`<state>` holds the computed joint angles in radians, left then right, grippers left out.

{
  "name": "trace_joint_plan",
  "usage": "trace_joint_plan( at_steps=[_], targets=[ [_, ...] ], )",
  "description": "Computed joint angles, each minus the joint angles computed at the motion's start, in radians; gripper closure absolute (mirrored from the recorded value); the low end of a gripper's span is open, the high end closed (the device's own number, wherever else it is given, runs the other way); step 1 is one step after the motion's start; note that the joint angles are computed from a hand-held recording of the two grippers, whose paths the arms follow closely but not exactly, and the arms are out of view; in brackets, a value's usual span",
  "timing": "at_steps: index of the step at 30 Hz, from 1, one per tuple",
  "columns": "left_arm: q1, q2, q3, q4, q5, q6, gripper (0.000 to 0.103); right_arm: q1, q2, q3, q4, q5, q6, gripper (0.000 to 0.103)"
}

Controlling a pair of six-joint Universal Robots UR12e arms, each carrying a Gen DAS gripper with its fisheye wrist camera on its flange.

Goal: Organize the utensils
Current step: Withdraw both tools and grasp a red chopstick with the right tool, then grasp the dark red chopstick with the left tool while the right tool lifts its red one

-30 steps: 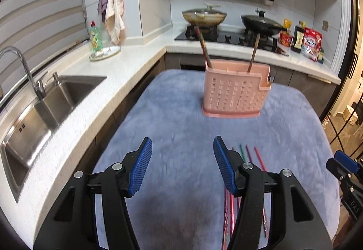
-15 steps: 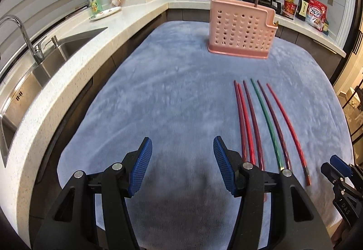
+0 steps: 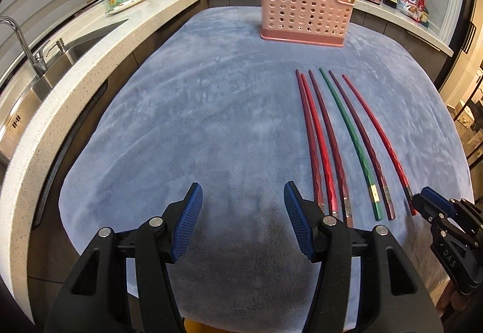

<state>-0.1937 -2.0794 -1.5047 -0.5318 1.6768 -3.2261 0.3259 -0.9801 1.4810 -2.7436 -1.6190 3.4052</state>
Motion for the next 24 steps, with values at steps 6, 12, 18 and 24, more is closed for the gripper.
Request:
trace_joint_plan(
  at_steps=[6,12,18,24],
  targets=[
    [-0.002,-0.001,-0.004,-0.017,-0.028,0.009,0.045,0.002,0.010,-0.007,0.024,0.002,-0.008,0.096],
    [-0.002,-0.004,-0.003,-0.043,-0.064,0.012,0.044,0.001,0.009,-0.008,0.026,0.004,-0.007,0.096],
    [-0.005,-0.007,-0.002,-0.054,-0.089,0.018,0.043,-0.001,0.007,-0.003,0.027,0.014,0.002,0.096],
    [-0.009,-0.011,0.001,-0.070,-0.117,0.022,0.043,-0.003,0.006,0.000,0.024,0.021,0.012,0.096]
  ],
)
